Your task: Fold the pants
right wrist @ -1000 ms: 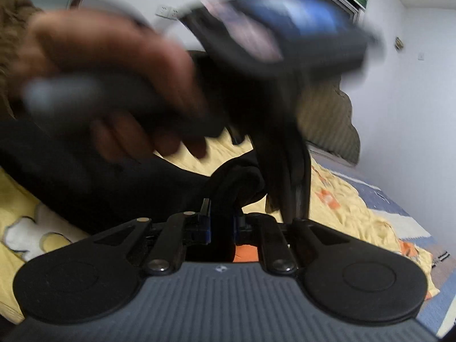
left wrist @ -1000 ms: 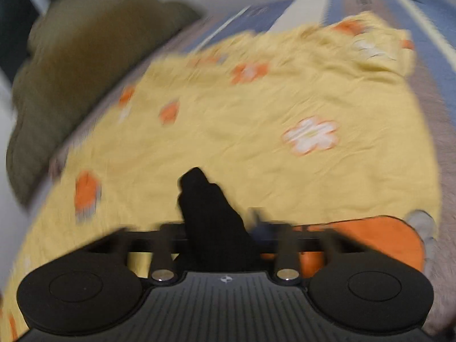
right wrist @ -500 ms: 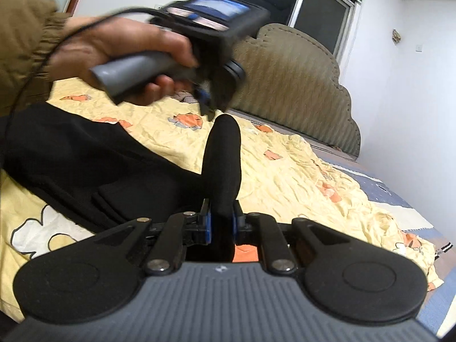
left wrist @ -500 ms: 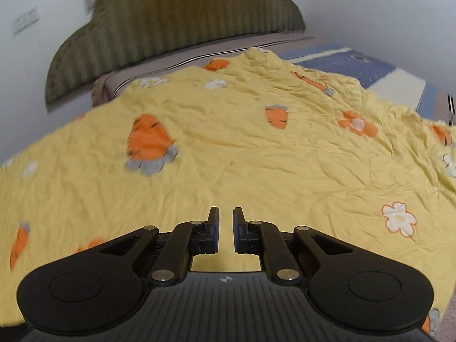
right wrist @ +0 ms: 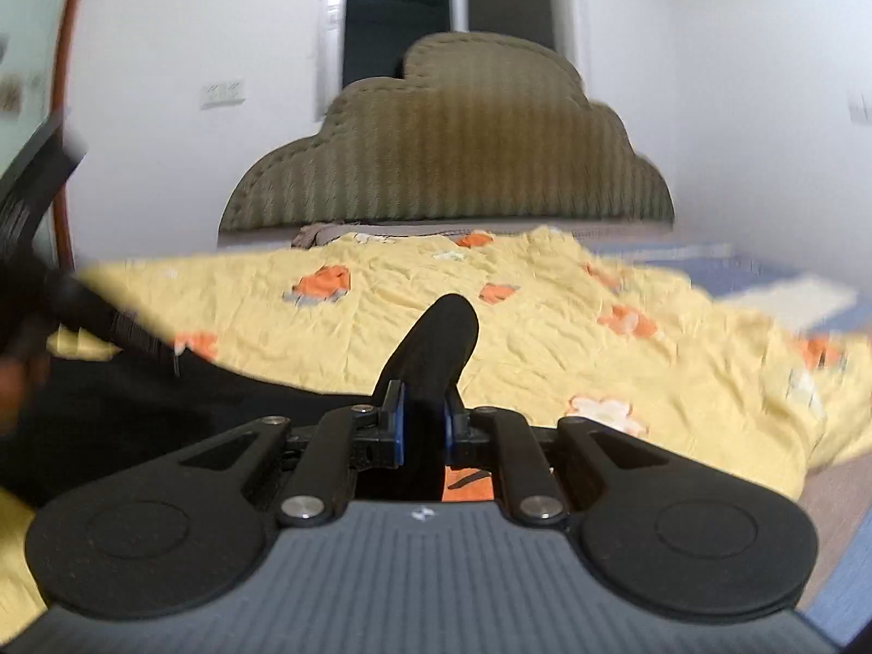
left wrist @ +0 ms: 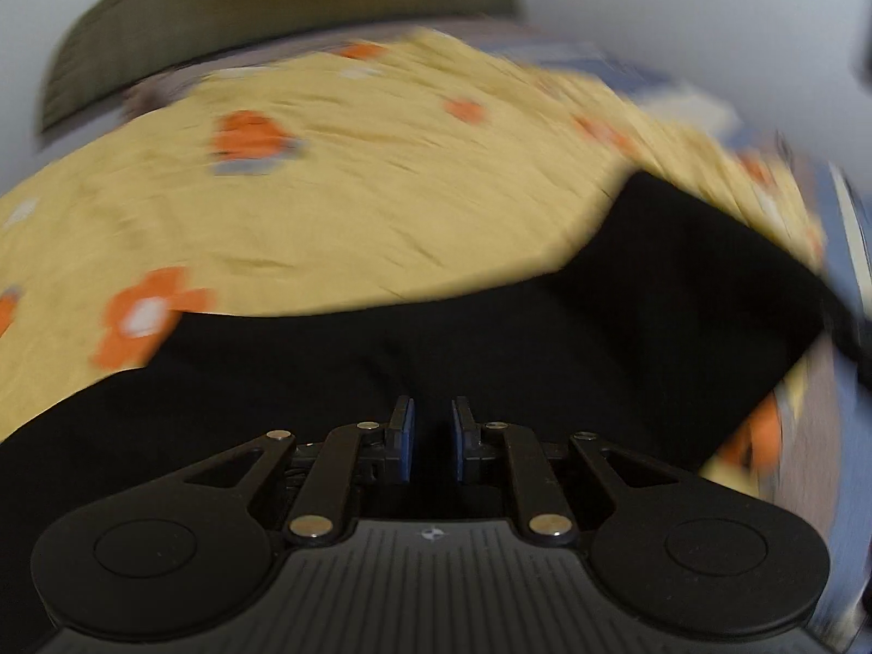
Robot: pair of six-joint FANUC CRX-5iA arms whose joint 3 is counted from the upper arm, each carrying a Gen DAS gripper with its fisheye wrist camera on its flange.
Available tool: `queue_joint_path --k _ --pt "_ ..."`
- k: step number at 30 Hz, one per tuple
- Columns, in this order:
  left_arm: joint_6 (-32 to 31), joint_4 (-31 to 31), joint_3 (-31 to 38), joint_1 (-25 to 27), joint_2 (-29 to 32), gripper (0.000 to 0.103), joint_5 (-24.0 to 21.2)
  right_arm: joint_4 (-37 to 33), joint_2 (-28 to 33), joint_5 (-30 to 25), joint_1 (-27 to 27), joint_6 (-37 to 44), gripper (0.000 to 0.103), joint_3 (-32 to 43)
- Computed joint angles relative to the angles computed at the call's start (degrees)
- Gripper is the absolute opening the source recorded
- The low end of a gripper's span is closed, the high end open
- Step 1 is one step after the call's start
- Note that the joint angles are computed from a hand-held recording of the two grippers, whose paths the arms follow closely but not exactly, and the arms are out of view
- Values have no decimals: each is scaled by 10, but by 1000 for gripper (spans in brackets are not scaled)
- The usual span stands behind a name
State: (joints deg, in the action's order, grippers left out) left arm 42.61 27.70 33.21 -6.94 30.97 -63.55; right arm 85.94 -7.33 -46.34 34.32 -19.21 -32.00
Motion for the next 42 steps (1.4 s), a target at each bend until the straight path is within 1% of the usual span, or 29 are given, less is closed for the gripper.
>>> queue_joint_path --k 1,2,3,4,5,6,7,8,9,10,12,15,19,20,21,22,23,26,29,31,35,37,39,42 --pt "-18 -22 -3 -10 -3 13 -6 4 -7 13 -12 -30 13 -6" --pt "-33 -37 -24 -18 -14 13 11 9 -14 30 -25 -65 13 -14" --pt "-49 -37 -62 -22 -34 14 49 8 -21 44 -37 -97 13 -19" --pt "-62 -24 -84 -19 -46 16 69 10 -28 67 -57 -133 13 -25" --pt "-60 -9 -88 -12 -47 18 69 16 -34 87 -70 -170 13 -33" --pt "-44 3 -82 -2 -44 24 62 24 -39 106 -80 -205 13 -40" --pt "-22 9 -73 10 -40 30 59 31 -39 116 -89 -224 13 -41" --pt "2 9 -64 20 -36 33 63 38 -35 118 -93 -229 13 -39" --pt "26 4 -63 31 -37 41 74 41 -31 112 -90 -222 13 -35" --pt "55 -11 -61 41 -39 51 87 44 -26 104 -86 -213 13 -29" --pt "107 -46 -63 60 -47 58 117 63 -18 95 -84 -207 13 -20" --pt "137 -68 -80 87 -63 58 150 80 -5 81 -74 -195 13 -1" --pt "133 -88 -121 112 -92 58 202 72 20 36 -42 -138 13 32" --pt "134 -102 -130 116 -98 60 216 70 27 25 -35 -124 13 41" --pt "136 -113 -134 119 -103 64 224 69 33 15 -27 -110 13 50" --pt "137 -118 -132 124 -102 67 226 70 40 7 -20 -98 13 59" --pt "133 -113 -137 131 -104 67 229 74 47 1 -15 -88 13 68" --pt "115 -84 -139 151 -99 68 216 80 74 -20 4 -41 13 102" --pt "95 -61 -147 168 -97 68 208 88 103 -26 19 -2 13 137" --pt "94 -70 -148 171 -96 68 209 93 121 -22 25 15 13 159" --pt "66 -56 -169 174 -101 68 238 102 155 -5 34 31 13 200" --pt "50 -29 -182 180 -105 68 249 97 172 3 40 47 13 223" --pt "51 -12 -181 190 -104 68 246 93 188 12 47 61 13 244" --pt "81 -13 -162 207 -94 68 227 91 212 29 54 83 13 276"
